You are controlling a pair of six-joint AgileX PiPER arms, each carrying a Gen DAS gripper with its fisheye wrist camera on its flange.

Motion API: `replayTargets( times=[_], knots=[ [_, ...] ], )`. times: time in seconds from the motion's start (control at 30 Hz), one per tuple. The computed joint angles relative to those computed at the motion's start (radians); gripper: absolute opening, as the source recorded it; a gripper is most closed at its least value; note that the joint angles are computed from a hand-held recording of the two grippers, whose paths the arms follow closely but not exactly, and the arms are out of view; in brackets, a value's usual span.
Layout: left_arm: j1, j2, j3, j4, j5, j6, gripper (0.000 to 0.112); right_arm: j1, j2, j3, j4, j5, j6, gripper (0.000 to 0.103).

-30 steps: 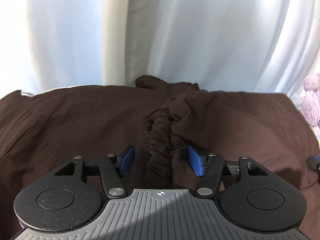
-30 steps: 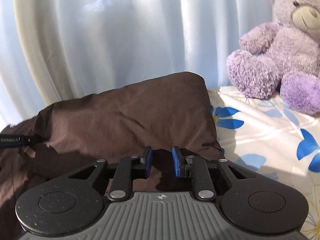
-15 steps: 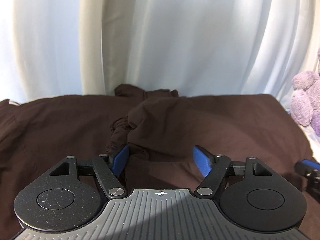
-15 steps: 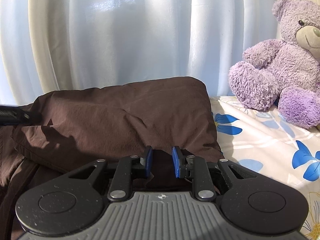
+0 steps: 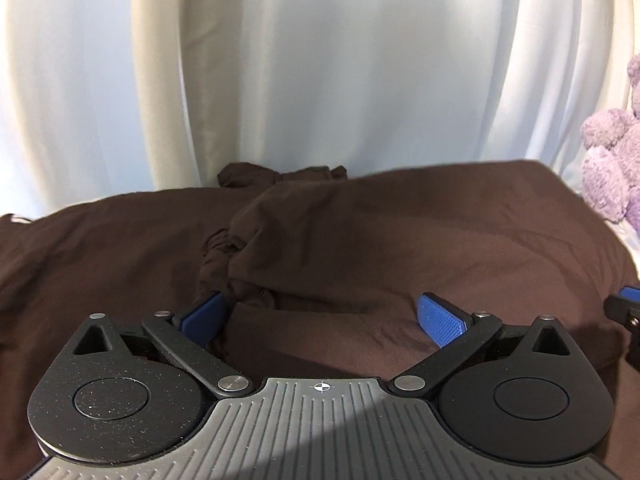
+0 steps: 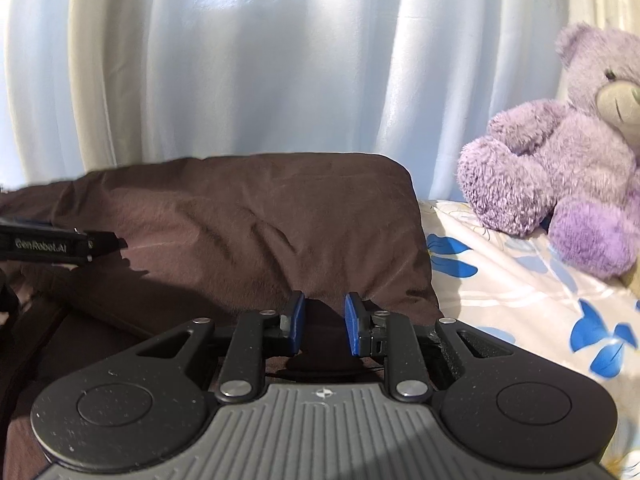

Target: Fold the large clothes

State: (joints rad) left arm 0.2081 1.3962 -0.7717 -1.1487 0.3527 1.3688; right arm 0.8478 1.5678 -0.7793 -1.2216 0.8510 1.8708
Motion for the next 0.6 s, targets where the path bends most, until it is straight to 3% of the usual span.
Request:
replayTargets(
  times=[0.2,0.33,0.4,0.47,0.6],
  knots=[
    [0.083,-0.049,-0.002,0.045,0.077,-0.062,0.103,-0.031,-0.015,-0.12,0.092,-0.057,-0.113,0.016],
    [0.096,0.012,-0.036,0.188,0.075,-0.21,0.103,-0.044,0.066,-0.187,0.125,-0.102,-0.172,0.016],
    [0.147,0.068,-0.071,0.182,0.153,-0.255,0.103,-0.054,0.122,-0.213,0.159,-0.103,-0.218,0.016],
    [0.166,0.073,-0.067,0.14,0.154,-0.21,0.103,-0.038,0.158,-0.196,0.081,-0.095,-0.181,0.016],
    [0.214,0.051,-0.108,0.255,0.248,-0.328,0.103,-0.025,0.175,-0.209,0.081,-0.07,-0.217,0.016]
  ],
)
